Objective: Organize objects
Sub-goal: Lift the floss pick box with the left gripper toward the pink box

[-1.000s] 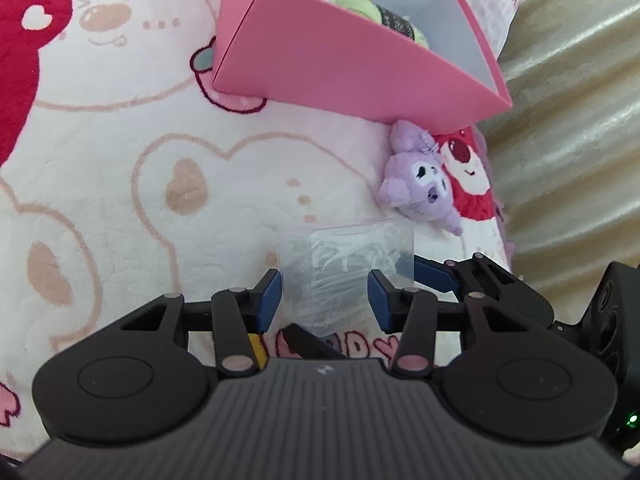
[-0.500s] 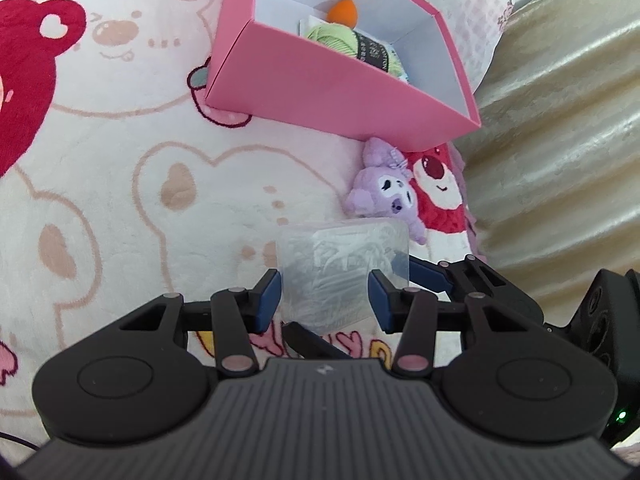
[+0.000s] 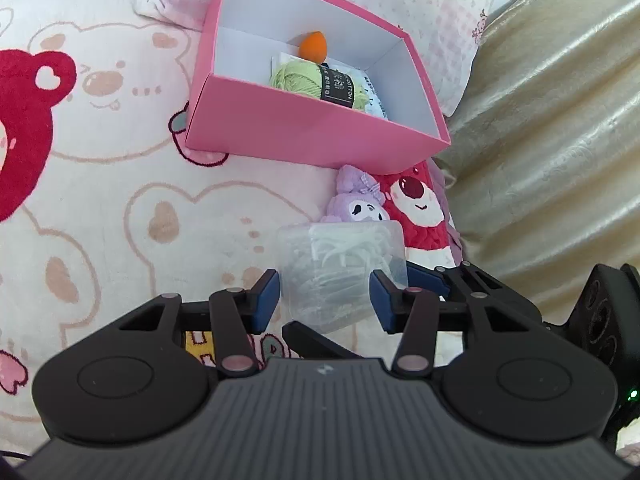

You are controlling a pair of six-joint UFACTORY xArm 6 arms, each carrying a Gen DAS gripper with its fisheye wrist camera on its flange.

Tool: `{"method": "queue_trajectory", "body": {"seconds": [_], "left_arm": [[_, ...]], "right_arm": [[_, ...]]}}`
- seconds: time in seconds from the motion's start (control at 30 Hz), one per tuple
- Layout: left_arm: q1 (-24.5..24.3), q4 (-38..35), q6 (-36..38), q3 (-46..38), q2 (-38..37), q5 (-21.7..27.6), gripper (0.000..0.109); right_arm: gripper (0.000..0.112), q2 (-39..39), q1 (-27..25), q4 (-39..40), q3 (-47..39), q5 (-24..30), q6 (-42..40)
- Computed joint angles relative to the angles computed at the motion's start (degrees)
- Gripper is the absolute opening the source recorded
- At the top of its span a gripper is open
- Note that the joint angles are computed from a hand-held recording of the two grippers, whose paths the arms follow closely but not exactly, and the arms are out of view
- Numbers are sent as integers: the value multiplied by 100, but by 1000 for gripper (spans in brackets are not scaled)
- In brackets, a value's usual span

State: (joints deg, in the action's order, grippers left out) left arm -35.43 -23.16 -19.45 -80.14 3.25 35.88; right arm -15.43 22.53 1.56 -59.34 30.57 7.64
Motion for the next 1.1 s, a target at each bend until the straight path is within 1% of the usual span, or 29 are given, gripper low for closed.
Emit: {"method": "queue_trajectory", "body": {"seconds": [0.23,0.5,0.77,1.1], "left_arm": [[-27,100,-15,-72,-43,10,47],[30,136,-45,-273,-87,109,47],[89,97,-34,-428,-120,133,47],[138,-34,129,-813,34,226,49]], "right_arm": [[96,-102,24,-289,4,-81,161],[96,-66,36,-525,-237,-105,199],[96,68,-7,-337,-615,23,26],[96,214,-70,-262,-1000,262,62]]}}
